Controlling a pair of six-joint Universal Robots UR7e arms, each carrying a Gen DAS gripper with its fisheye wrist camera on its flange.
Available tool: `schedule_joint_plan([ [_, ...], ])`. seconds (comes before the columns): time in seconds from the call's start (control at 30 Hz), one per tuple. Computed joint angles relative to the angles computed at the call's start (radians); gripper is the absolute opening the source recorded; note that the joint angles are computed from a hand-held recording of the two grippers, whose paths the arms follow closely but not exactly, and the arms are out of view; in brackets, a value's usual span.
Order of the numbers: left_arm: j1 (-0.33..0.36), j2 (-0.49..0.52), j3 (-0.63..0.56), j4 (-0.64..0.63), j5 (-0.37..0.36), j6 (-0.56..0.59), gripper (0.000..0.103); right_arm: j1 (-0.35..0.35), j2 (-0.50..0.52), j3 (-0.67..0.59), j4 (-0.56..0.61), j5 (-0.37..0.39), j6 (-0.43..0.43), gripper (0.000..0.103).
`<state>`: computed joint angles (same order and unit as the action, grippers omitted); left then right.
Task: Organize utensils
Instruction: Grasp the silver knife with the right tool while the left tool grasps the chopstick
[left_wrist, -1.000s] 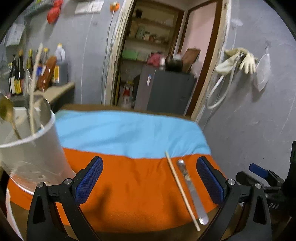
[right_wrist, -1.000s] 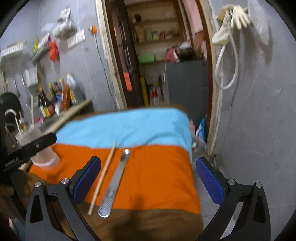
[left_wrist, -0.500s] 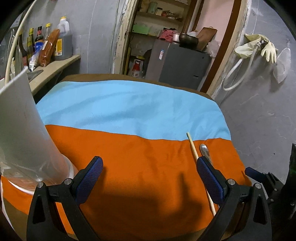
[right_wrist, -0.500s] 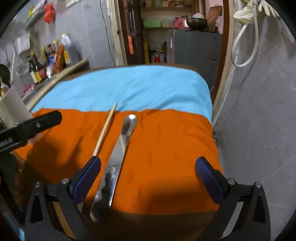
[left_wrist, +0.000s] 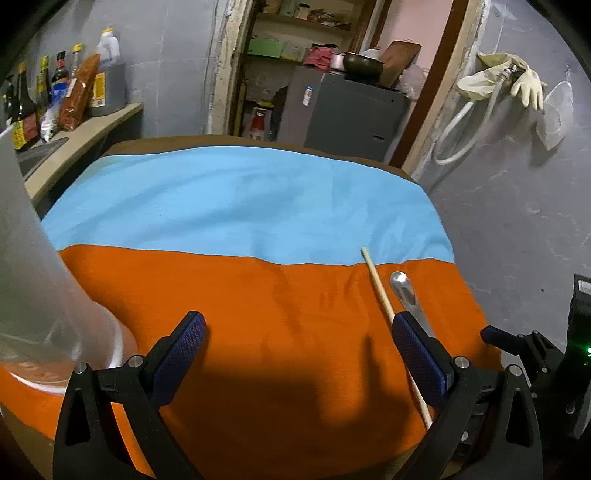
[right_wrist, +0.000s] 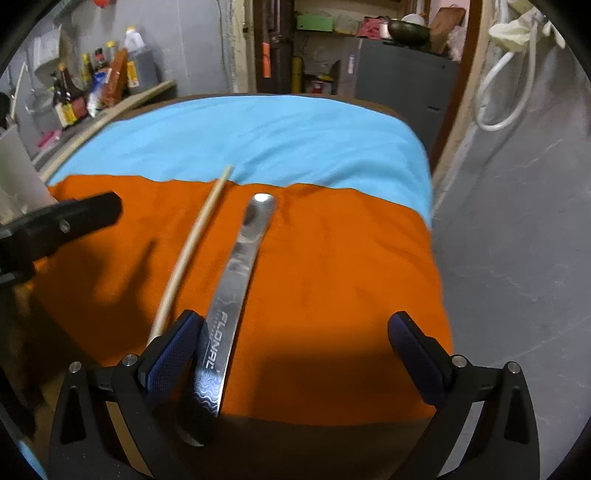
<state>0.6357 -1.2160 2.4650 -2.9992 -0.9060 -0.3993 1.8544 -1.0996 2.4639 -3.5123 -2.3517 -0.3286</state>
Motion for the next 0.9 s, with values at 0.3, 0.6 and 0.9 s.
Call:
schedule_joint_plan([
  [0.3, 0.044, 0.074, -0.081, 0.021, -0.158, 0.089, 0.069, -0.049, -0.07, 0.059, -0.066, 0.022, 0.007, 0.081],
  [0.6, 0.051, 0.152, -0.184, 0.149, -0.17, 0.128, 0.027, -0.042, -0.056, 0.064, -0.101, 0.061, -0.046, 0.048],
  [0.9, 0.068, 0.145, -0.175, 0.154, -0.21, 0.151, 0.005, -0.032, -0.066, 0.065, -0.051, 0.081, -0.042, 0.025],
])
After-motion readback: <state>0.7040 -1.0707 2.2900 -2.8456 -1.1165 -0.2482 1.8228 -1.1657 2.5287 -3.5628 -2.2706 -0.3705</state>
